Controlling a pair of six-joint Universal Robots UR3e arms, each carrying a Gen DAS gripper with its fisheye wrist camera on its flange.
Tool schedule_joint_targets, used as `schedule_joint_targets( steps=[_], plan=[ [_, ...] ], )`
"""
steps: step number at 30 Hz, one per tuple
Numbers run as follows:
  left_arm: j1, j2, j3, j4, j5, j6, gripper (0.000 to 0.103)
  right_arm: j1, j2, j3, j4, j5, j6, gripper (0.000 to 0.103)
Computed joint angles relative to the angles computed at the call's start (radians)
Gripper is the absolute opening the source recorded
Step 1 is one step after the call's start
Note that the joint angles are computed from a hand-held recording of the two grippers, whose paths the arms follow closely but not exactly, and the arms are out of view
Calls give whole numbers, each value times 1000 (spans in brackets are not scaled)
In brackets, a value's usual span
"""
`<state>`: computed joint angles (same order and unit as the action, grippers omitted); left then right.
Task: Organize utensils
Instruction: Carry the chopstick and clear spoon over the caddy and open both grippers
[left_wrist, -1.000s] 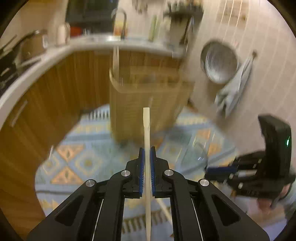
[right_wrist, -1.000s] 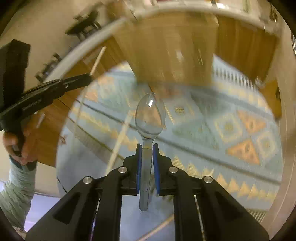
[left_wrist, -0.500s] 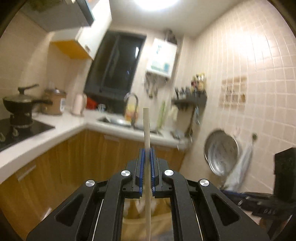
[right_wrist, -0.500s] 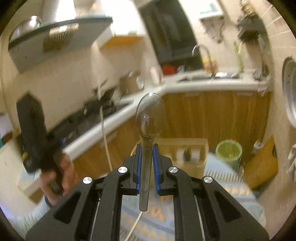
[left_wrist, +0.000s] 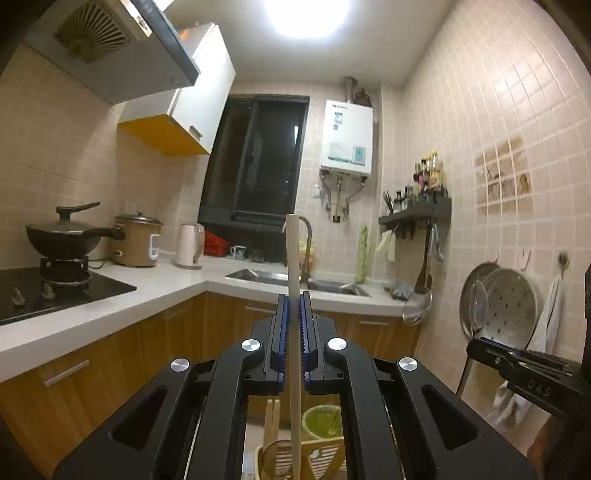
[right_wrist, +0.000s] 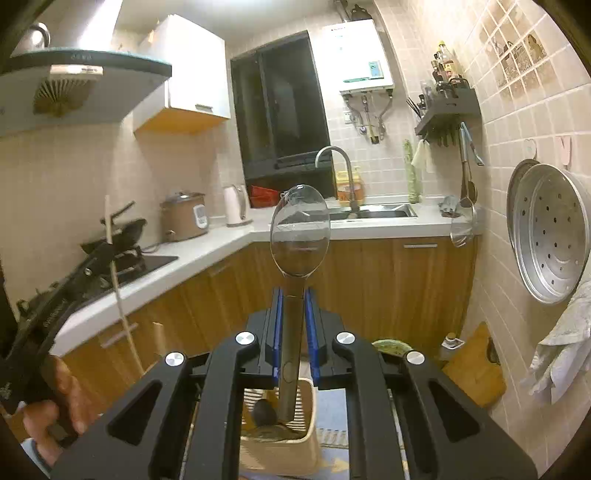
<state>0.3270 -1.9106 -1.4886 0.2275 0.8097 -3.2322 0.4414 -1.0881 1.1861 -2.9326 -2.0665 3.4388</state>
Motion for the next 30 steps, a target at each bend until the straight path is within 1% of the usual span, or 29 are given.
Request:
schedule_joint_targets(
  steps=[3,5,7,11,14,17,19,21,23,25,27,28,29,30],
  plan=[
    [-13,-33,-1,24,22,17,4,-3,26,16,-32,-6,-15,10],
    [-15,-57,0,37,26,14,4,13,50,17,-55,-40,-33,10],
    [-8,-68,-12,53,22,11,4,18,66,20,-60,-54,-42,10],
    [5,-92,-33,74,7,10,4,11,71,60,-87,-34,-30,10],
    [28,-92,-59,77,-27,23,4,7,66,84,-92,-7,-28,10],
    [51,-83,-80,70,-63,33,4,22,66,99,-104,-16,-41,10],
    [73,-71,-97,56,-96,38,5,25,52,108,-81,2,-51,10],
    [98,-53,-118,47,-131,45,6,20,16,137,-55,42,-48,11],
    [121,-28,-143,36,-160,58,13,15,-25,171,-31,80,-33,17],
    [158,14,-182,19,-201,76,15,14,-67,215,-28,102,-16,28],
    [197,54,-210,-7,-246,90,19,15,-122,268,-25,117,13,32],
    [220,76,-224,-23,-271,95,24,18,-144,285,-21,117,24,33],
    [257,113,-241,-56,-313,105,29,21,-169,303,-13,121,35,33],
    [287,139,-249,-90,-354,116,30,25,-196,317,-1,121,49,33]
  ],
)
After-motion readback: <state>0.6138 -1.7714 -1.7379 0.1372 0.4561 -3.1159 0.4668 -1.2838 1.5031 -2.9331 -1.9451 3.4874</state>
